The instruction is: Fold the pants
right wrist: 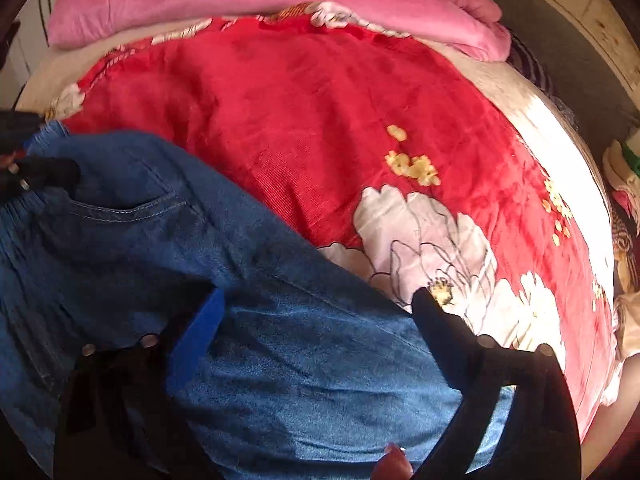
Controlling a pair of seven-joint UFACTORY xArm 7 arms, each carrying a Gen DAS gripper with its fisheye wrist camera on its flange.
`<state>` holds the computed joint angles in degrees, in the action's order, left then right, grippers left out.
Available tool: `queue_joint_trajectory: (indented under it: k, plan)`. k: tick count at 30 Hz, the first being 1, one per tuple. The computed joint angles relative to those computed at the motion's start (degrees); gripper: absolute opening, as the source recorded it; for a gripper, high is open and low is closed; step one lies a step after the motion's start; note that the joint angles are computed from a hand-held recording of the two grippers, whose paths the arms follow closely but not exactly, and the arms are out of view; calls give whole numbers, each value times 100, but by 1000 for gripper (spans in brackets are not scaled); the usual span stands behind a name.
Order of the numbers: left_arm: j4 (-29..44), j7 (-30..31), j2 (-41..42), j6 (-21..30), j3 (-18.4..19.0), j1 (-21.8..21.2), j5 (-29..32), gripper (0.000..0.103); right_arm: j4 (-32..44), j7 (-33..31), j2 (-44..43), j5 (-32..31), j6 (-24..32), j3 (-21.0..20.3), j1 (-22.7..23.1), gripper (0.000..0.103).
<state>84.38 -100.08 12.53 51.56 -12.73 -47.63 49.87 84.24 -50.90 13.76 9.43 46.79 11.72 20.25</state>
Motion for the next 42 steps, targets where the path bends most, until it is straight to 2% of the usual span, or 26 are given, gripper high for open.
queue_joint_trajectory:
  k: [1,2,3,6,9,13,18,24,29,35,40,41,42]
  plan:
    - [20,-23,-11,22,-1,-24,55,18,103,-42,66,88,211,100,-68,50]
    - [38,-16,-19,59,-7,-42,88,18,82,-67,45,200,197,68,-11,43]
    - [40,17,-31,64,-8,-41,116,18,38,-95,-1,299,186,88,-18,27]
    - [55,81,-56,88,-41,-74,216,18,-121,39,-226,762,172,78,-108,5]
    - [113,77,-78,190,-75,-149,344,18,-475,-212,-683,1590,109,43,-330,4]
    - [109,-8,-193,339,-174,-275,576,18,-1130,-635,-1542,2722,380,-227,-518,4]
    - [260,45,-163,581,-352,-560,874,18,-2304,-1092,-2990,3440,748,-768,-414,4]
    - [181,-357,-179,650,-475,-903,1179,18,-3595,-1240,-4527,3479,1340,-1314,-213,4]
    - [175,-490,-29,766,-579,-1182,1171,21,-4467,-1038,-5515,3239,1640,-1495,-112,4]
    - [259,-321,145,985,-592,-1501,909,27,-5308,-708,-6445,2890,1943,-1553,-74,4]
    - [384,-237,264,1295,-552,-1717,689,40,-5714,-463,-6765,2714,1982,-1580,-54,4]
    - [398,-260,279,1352,-546,-1748,635,49,-5795,-433,-6822,2698,1909,-1545,-46,4]
    - [411,-295,283,1419,-539,-1777,578,52,-5851,-377,-6869,2686,1876,-1533,-33,4]
